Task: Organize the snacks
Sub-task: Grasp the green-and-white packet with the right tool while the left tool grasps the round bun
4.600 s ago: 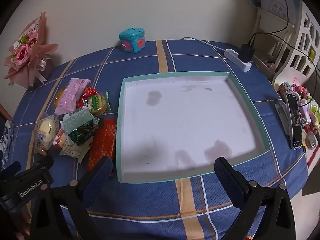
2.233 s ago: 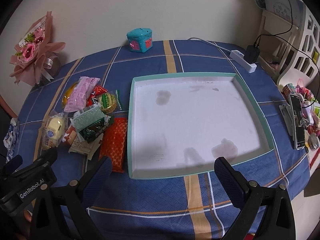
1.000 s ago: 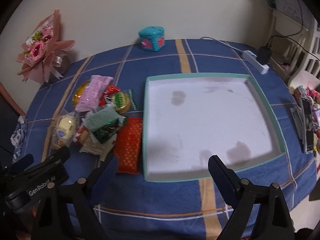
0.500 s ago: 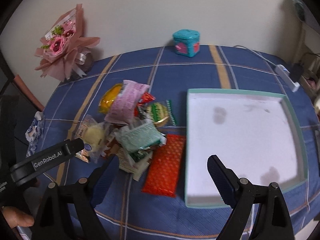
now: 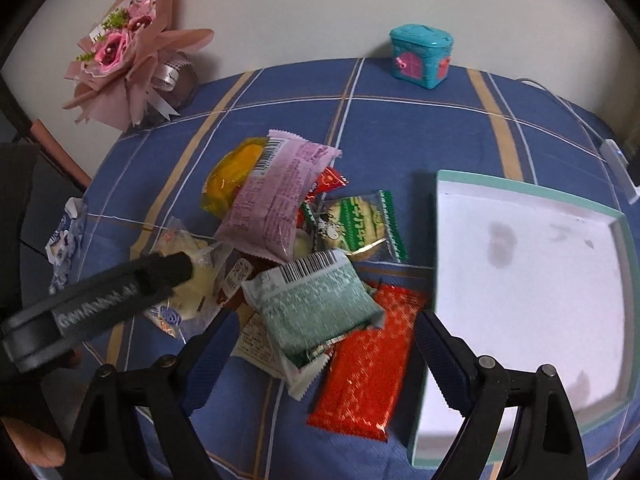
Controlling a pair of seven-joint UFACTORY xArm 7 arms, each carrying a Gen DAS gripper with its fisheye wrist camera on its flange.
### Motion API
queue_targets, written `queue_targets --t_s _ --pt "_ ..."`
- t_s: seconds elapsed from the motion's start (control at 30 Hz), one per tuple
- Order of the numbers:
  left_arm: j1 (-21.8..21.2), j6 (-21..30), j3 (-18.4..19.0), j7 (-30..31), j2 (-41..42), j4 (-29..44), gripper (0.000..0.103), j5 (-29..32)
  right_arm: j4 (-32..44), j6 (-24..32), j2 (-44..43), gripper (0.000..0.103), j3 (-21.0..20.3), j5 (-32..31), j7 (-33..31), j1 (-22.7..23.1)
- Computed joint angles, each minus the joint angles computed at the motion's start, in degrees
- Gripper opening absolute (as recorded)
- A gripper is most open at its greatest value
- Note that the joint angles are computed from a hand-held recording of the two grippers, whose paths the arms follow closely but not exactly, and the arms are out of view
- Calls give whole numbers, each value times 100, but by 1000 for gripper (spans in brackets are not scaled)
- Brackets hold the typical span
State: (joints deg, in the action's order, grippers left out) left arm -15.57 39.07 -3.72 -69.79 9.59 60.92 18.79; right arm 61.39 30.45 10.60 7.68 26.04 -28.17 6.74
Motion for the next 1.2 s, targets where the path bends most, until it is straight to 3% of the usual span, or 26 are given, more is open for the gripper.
queue_targets --t_s 0.2,0.53,0.93,1.0,1.2 --pt "-53 119 9 171 291 277 103 -112 252 197 316 74 14 -149 146 3" --pt "-208 363 63 54 358 458 91 148 167 252 237 65 44 97 -4 -157" --pt "-317 674 16 -99 301 545 64 452 4 395 61 63 -49 519 -293 -307" --pt "-305 620 5 -100 280 525 51 423 -23 410 33 63 -61 573 -339 -320" --pt "-318 665 26 -138 337 599 49 470 -112 485 -87 63 -116 756 -502 -364"
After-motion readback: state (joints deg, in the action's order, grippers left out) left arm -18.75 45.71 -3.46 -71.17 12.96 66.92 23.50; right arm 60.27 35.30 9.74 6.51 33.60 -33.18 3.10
